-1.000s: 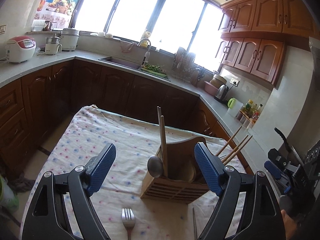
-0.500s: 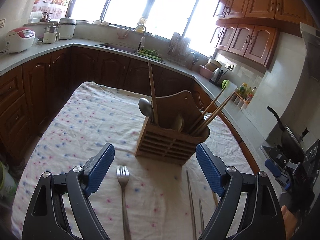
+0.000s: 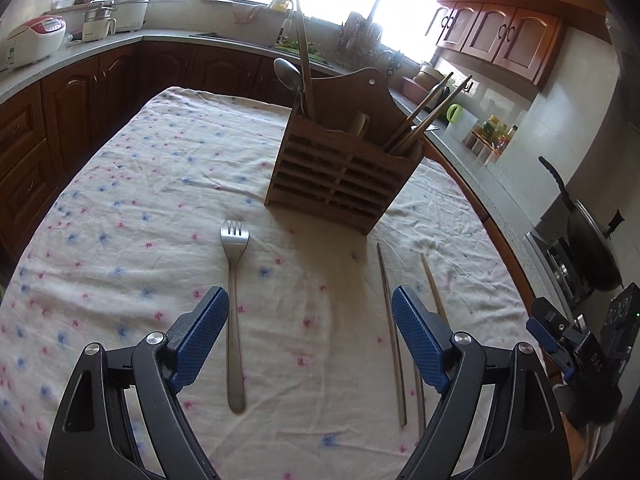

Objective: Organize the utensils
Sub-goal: 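Move both tools back over the last steel and wooden chopsticks on the cloth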

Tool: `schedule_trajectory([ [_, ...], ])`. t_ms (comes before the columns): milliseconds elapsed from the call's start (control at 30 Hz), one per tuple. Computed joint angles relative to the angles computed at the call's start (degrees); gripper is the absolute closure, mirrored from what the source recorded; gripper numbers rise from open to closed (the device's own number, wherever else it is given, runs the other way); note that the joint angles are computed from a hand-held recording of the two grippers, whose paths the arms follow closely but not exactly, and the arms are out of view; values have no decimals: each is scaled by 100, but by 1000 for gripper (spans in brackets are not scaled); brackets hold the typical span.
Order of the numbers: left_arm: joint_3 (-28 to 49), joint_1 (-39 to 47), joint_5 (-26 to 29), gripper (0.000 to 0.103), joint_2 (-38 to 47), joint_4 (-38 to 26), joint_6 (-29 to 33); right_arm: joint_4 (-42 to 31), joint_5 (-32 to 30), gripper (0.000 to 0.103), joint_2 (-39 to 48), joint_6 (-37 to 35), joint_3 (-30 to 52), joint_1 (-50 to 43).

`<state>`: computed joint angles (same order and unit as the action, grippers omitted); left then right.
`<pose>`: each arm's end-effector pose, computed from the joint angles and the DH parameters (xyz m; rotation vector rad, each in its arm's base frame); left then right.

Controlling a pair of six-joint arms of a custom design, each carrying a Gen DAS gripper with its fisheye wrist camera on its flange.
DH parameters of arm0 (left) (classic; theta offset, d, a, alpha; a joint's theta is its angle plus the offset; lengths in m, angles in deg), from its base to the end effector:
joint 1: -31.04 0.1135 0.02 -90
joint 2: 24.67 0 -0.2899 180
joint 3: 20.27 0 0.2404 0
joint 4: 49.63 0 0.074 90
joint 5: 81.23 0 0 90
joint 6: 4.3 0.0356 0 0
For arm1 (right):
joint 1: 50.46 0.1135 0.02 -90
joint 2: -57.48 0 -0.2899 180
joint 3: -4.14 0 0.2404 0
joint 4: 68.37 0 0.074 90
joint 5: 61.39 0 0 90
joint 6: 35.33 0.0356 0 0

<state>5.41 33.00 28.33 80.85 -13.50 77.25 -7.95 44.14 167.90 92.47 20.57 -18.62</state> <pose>0.2180 -0.0045 0.0819 -0.0402 2.3221 -0.4547 0.1704 0.0946 0.0855 0.2696 2.1452 0.4192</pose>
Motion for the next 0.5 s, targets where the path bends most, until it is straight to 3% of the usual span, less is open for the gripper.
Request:
schedule_trajectory([
  [500,272,-523,-351,17,443,-153,-13,332,-283,2,583,19,62,-173],
])
